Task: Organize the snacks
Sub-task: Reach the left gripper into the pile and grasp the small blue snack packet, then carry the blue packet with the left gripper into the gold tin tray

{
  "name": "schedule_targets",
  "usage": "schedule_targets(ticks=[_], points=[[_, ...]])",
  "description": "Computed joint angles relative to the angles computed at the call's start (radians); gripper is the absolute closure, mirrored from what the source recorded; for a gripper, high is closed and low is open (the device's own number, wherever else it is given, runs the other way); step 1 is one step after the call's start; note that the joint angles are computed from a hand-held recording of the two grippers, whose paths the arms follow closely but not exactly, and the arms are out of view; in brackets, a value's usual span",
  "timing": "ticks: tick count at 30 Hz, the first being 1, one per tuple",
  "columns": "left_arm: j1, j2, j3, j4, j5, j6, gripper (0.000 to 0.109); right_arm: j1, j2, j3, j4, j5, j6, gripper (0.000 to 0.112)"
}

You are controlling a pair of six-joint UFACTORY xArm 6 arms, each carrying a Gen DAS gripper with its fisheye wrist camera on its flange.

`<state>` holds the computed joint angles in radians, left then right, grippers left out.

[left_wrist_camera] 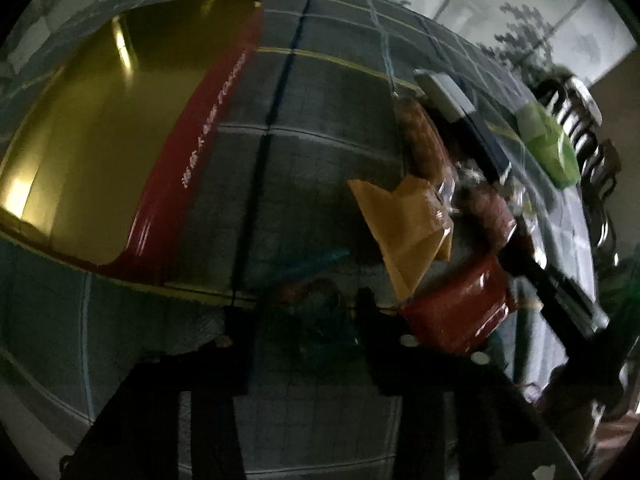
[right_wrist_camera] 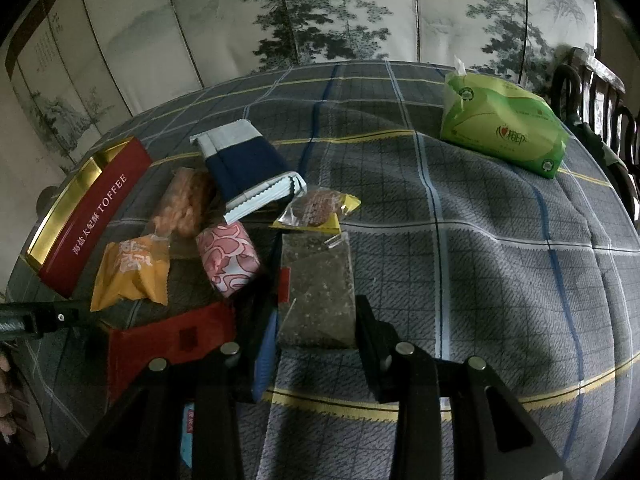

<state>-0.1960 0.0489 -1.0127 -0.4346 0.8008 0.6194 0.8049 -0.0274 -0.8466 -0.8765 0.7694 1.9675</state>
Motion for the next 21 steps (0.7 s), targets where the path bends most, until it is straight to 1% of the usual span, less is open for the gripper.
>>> schedule_targets(ticks=[1,3,12,17,21], points=[[-0.001,-0.004,0.008,0.008,-0.008,0.012,0.082,-0.001,0.002,-0.002,0.001,0.000,-0.002,0.075],[0.000,-0.011,0.019,0.008,-0.015,0.040,0.083,0.000,0.001,0.000,0.002,0.000,-0.004,0.075],[0.021,-0.041,0.040,0.006,0.014,0.123,0.084,0.000,0.004,-0.003,0.005,0.002,-0.006,0.075],[0.024,-0.102,0.075,-0.028,-0.024,0.211,0.084,0.002,0.008,-0.006,0.014,0.006,-0.009,0.075],[0.034,-0.109,0.054,-0.057,-0.030,0.251,0.084,0.006,0.012,-0.011,0.013,0.015,-0.005,0.076]])
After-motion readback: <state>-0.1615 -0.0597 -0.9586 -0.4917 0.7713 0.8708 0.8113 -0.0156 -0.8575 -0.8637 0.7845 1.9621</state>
